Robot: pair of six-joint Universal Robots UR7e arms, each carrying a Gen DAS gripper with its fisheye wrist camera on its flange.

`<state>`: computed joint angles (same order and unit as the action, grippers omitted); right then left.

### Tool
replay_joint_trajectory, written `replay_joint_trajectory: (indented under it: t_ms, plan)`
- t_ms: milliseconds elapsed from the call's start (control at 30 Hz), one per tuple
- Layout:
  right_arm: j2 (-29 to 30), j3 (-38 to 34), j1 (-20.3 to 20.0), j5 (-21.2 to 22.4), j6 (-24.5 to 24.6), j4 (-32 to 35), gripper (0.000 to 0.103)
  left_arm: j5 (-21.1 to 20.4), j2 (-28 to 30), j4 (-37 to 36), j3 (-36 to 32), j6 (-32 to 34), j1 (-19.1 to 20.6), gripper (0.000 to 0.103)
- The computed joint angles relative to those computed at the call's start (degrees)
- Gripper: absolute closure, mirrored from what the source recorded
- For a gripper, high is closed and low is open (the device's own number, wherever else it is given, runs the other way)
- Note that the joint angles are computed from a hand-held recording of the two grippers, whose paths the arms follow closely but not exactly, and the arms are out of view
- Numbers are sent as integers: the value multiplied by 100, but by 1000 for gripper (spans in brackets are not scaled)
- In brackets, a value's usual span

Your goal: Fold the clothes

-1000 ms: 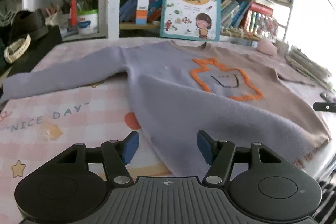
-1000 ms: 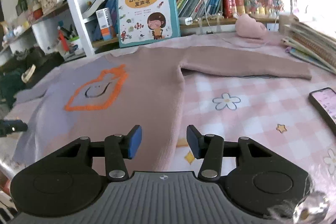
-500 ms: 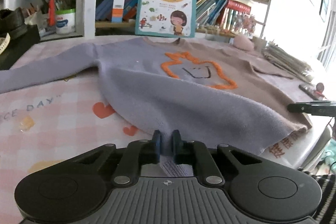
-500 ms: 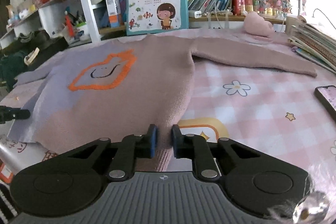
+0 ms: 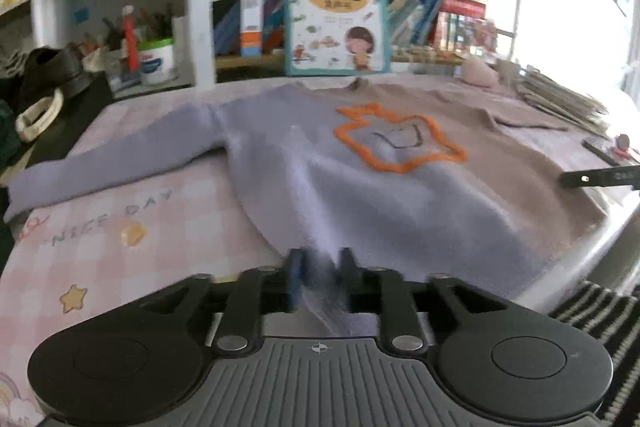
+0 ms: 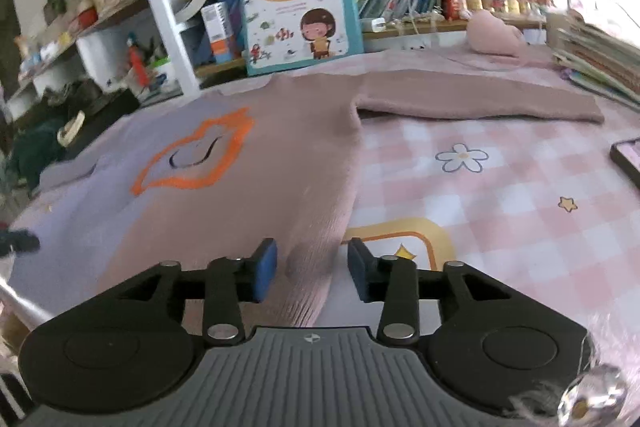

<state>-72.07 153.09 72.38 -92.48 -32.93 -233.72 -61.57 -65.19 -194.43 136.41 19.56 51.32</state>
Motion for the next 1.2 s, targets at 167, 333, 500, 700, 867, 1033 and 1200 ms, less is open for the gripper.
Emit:
replay_joint_trajectory:
  t_ms: [167,333,500,700,867,1033,1200]
  plan:
    - [270,-146,162,-249,-111,-228,73,-256,89,-190,-142,-377,195,33]
    - [383,-178,195,-311,-301,-335,90,-206,334,-206,-209,-295,231,80]
    - [374,-100,96,-347,-343,-602,92,-351,457,-172,-245,-148,198,88]
    - [229,19,-83,-254,-266,-647,91,-313,557,-142,-247,5,65,87]
    - [284,-12,21,-406,-300,-678,91,-435,511,-100,-257,-88,142,87]
    - [321,7,51,-455,-252,-778,91,-402,547,-110,-282,-65,128,87]
    - [261,33,9,-402,-202,-717,91,-405,548,-115,-273,-48,119,88]
